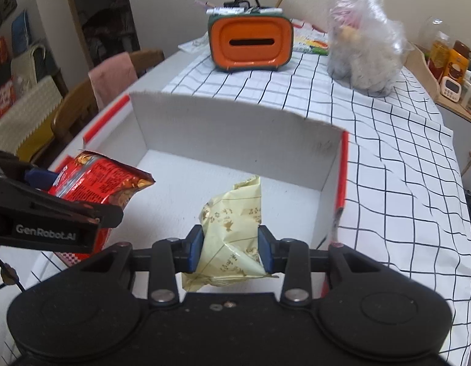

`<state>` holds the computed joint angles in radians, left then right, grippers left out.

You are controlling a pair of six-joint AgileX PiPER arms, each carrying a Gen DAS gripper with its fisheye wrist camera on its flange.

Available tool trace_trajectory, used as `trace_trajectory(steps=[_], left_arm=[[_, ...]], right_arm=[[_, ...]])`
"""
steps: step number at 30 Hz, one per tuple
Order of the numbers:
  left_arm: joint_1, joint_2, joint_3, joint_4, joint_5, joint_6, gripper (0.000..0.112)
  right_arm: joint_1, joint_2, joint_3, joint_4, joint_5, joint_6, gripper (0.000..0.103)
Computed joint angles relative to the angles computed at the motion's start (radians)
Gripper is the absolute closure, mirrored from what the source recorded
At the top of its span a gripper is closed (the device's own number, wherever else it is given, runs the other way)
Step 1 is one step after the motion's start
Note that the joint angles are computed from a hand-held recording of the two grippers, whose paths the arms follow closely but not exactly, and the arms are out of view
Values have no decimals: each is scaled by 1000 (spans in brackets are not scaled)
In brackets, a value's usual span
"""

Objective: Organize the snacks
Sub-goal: 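Open the left tool over the box while the right tool releases the cream packet, then grasp the yellow packet with the left tool while the right tool grasps the blue packet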

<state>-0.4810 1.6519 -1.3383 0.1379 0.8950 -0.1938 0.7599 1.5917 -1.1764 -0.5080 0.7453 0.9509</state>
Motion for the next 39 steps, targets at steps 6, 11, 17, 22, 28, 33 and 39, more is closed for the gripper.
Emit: trace_trajectory(steps=[6,11,17,22,28,33,39], left_arm=[[-2,6,23,8,-11,-8,41],[12,-20,39,-19,-17,5,41],[31,-96,76,-68,-19,35,39],[36,-171,106,-106,-11,65,38],[47,-278,147,-143,3,112,34],[63,-373,184,-167,24,145,29],[89,-480,228,-209,65,200,29]], right_arm=[[-9,14,12,23,-9,-6,66],[-10,-3,23,35,-14,-6,65],[15,-73,49,30,3,36,63],[70,-134,55,-18,40,111,57],[163,-178,34,-93,116,214,41],[260,-208,21,-160,192,312,28],[385,-233,1,-222,286,416,20]])
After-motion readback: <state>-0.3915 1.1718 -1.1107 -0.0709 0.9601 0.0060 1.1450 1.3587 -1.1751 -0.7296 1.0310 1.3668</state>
